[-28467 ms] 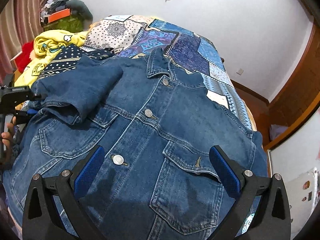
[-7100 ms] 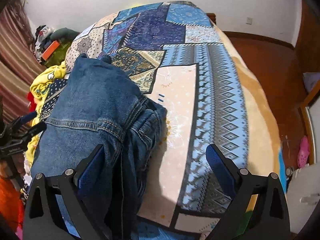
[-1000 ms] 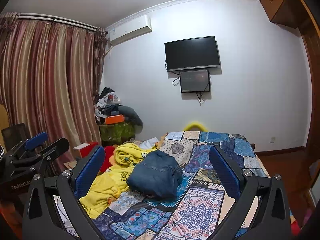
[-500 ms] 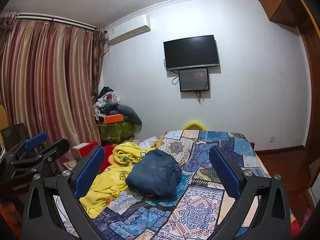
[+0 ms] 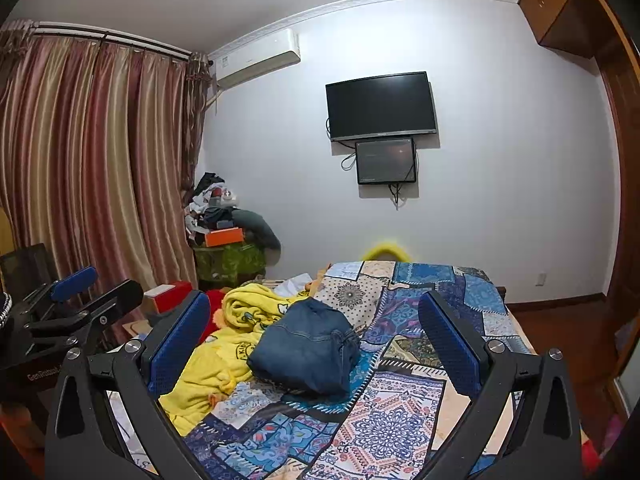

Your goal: Fold large clothes

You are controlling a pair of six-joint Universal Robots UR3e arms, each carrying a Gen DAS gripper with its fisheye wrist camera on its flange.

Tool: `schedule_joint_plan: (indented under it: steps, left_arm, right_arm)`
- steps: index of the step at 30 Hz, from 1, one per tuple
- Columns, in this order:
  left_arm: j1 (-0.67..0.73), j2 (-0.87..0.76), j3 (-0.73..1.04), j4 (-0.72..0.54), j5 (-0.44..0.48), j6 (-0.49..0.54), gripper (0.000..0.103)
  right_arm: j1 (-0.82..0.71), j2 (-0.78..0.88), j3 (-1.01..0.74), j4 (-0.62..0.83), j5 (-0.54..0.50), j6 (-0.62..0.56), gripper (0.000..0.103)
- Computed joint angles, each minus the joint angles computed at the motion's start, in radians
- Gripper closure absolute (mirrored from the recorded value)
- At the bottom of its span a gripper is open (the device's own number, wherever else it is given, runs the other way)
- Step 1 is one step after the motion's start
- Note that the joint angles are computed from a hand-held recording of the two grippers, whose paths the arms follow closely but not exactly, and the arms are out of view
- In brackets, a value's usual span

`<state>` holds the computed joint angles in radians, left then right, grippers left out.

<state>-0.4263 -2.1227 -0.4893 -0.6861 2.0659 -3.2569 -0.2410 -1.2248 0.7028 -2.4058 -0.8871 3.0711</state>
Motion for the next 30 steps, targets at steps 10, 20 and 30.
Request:
schedule_joint_plan:
  steps: [10,20,30]
  left_arm:
    - [0.015,0.016,-0.014,-0.025,-0.055,-0.02,0.0]
    - [0.019,0.002,0.006,-0.046,-0.08,-0.017,0.0]
    - [0.047,0.001,-0.002,-0.067,-0.146,-0.024,0.0]
  right_arm:
    - [-0.008,0.001,-0.001,-0.003,0.002,0.007,0.0]
    - [-0.016,0.002,0.001,-0.004,0.004,0.021,0.0]
    - [-0.009,0.027,-0.025,0.022,-0.008,0.024,0.0]
